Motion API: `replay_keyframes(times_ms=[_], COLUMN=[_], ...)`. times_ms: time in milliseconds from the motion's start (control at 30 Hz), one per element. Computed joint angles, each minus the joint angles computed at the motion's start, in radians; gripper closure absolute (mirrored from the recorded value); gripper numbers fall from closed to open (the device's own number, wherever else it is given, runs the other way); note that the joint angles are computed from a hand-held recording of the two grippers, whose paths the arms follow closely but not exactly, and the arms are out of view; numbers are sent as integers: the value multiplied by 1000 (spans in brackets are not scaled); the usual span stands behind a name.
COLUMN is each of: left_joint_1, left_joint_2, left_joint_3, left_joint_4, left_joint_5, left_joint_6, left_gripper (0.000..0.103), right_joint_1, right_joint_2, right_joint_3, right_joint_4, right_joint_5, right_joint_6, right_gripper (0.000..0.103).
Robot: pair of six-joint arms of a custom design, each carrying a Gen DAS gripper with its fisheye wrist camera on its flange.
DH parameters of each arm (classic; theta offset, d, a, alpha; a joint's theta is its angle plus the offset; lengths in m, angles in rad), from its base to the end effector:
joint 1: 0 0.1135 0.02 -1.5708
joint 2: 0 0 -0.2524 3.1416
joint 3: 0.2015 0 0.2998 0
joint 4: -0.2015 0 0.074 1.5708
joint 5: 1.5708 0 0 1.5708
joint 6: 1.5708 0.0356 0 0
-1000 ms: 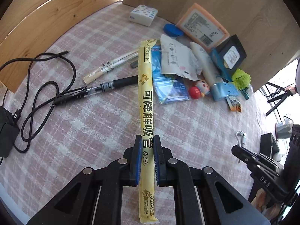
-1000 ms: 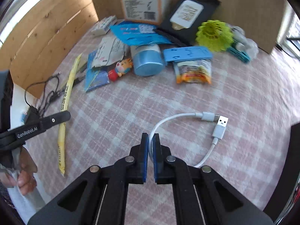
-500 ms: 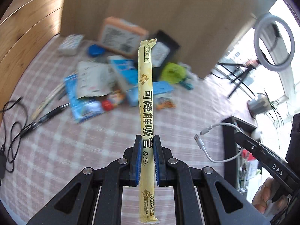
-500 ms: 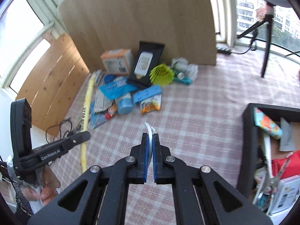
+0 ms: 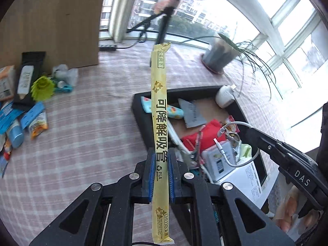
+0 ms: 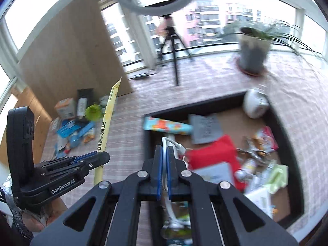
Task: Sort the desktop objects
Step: 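Carry the straw tube and cable into the black tray and release both, then withdraw both grippers from the tray toward the table pile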
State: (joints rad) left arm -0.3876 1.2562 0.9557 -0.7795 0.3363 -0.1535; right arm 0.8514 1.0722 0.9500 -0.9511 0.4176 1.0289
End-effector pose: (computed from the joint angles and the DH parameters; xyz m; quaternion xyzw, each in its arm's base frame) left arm 0.2649 -0.1208 0.2290 0.1521 0.9451 -0.2205 0.1874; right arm 0.1749 0.1778 0.2653 0.1349 0.9399 0.0760 0.3043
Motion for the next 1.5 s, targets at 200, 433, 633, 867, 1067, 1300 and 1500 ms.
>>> replay_keyframes(times_ms=[200,433,633,867,1067,1300,1500], left_joint_1=[-204,-344,-379,-357,-253,-29,199], left_joint_2=[78,159,189,144,125,107,135], left_joint_3=[82,165,207,185,154,110,126], left_joint_4=[25,26,-3,-11,-33,-61,-87], left_joint_5=[-42,-87,-95,-117,-95,-84,-75], left_joint_6=[-53,-83,-77,-55,-31,33,114], left_gripper=[93,92,72,72,72,72,72], right_joint_1=[-63,-123,-138,-90,-88,-61,-71], right_joint_2=[-247,-366,-350,-291,-206,-15,164], right_joint_3=[-121,-156,-138,-106,-73,16,116], right_joint_4=[-172,-281,-305,-289,-196,-35,121], right_joint_5=[43,55,49,113,88,45,-54], right_joint_6=[88,115,92,108,47,-80,-197], right_gripper=[99,99,83,49,49,49,49])
